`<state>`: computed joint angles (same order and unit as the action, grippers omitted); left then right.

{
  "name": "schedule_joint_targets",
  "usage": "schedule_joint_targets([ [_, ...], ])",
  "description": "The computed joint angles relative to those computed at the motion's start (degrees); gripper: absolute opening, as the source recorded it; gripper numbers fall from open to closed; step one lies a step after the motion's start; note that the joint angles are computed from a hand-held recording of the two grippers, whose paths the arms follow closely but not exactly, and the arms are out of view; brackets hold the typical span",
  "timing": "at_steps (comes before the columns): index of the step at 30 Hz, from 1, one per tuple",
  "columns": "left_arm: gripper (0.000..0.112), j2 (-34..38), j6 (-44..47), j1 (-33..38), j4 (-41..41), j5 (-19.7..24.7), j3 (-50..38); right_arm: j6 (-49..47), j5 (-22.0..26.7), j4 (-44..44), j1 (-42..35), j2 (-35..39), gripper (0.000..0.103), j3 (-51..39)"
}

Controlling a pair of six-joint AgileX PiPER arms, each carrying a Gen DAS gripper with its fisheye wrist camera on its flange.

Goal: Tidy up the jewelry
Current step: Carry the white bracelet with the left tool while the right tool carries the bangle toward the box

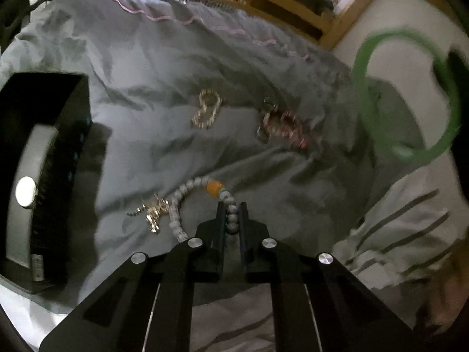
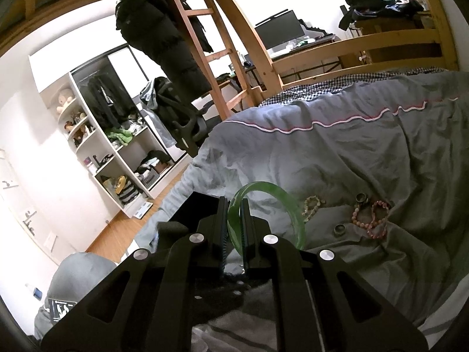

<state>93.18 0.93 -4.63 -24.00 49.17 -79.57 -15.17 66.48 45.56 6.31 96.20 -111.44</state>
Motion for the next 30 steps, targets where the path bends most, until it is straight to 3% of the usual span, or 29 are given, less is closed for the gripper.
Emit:
schedule_joint_targets([
  [8,0.008,-3.1,1.3,4.0,-4.4,1.8,-2.1,0.1,0.6,0.0,0.1,0.2,0.009,-0.7],
  [15,0.008,-6.1,-1.0,5.4,-3.2,2.7,-4.3,0.0,0.6,0.2,1.3,0.3,0.009,-1.3],
  [23,0.008,-10.9,-6.8,7.4,3.2,4.2,-5.2,1.9,0.6,-1.2,6.1,2.9,0.009,-6.1],
  [30,0.008,-12.9,-11.9,9.1,11.3,7.5,-7.3,6.2,3.0,-4.0,12.6,9.9,0.009,-19.1],
])
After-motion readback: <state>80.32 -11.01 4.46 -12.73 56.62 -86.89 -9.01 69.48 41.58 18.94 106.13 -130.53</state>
